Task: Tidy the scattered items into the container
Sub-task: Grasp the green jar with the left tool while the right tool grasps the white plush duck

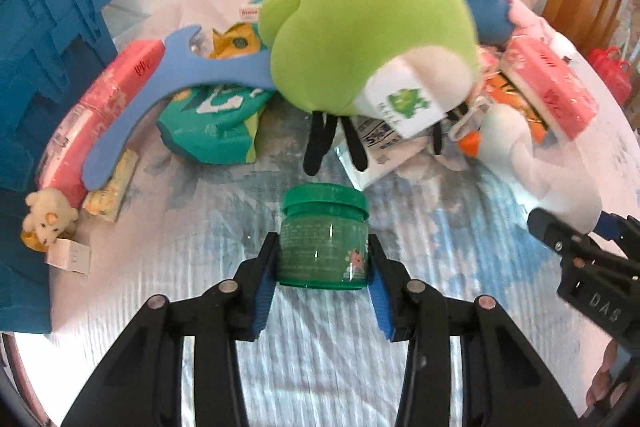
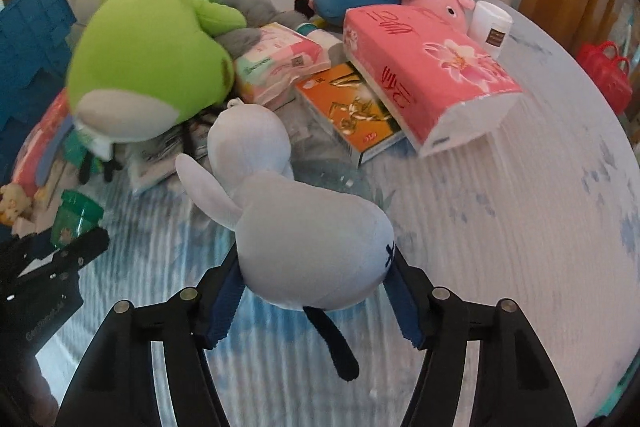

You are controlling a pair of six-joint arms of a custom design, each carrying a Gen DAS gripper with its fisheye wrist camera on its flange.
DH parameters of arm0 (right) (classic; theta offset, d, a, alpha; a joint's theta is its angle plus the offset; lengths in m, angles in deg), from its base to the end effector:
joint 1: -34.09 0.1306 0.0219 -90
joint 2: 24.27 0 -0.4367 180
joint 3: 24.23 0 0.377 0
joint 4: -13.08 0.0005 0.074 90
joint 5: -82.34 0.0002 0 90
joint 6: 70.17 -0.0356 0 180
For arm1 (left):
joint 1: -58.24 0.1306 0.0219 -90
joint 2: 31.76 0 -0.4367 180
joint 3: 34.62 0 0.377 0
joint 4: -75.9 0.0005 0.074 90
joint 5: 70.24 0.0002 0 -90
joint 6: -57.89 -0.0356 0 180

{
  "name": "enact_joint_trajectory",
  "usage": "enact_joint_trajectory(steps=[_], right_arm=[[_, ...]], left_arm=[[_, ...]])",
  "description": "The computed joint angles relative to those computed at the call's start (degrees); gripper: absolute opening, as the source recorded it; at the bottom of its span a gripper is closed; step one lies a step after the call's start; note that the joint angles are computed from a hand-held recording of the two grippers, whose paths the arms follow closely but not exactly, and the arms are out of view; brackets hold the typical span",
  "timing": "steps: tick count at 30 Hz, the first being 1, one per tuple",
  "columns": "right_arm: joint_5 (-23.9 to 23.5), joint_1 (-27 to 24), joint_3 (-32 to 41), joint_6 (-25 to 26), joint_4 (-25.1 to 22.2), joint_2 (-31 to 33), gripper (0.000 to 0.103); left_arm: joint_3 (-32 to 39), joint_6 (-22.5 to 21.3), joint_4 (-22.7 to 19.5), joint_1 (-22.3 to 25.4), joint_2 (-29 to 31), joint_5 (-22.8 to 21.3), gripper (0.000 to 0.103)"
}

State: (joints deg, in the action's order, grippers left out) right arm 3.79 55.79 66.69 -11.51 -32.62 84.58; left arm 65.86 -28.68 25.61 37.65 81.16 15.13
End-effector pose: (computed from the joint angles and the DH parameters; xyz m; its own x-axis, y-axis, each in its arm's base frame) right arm 0.5323 0.2037 0.3302 -0.8569 0.2077 -0.4719 0.1934 0.9779 0.0791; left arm 0.5720 -0.2123 0.3542 -0.8495 0.2554 -0.4617 0.2656 0.9631 0.0442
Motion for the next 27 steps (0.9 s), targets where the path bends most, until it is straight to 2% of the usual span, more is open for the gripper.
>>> enact_joint_trajectory(steps=[6,12,21,27], right_arm=[[2.2,2.6,-1.7,-0.8,0.8,-4.8,0.065],[6.5,5.4,2.9,1.1,-0.3,-7.1,0.065],[8.2,9.4,12.1,9.8,2.3,-8.3,0.065],[7.2,13.3,21.8,16.2,4.1,-5.4,0.065]], left_arm=[[-2.9,-1.1,2.0,0.1,-4.8,-0.6,0.041],[-3.2,-1.8,3.6,1.2,-9.7,-1.3,0.041],[-2.0,-1.0,6.1,4.2,-17.2,-5.0,0.041],[-1.8,-1.2,8.6,8.7,-22.0,-8.2,0.041]])
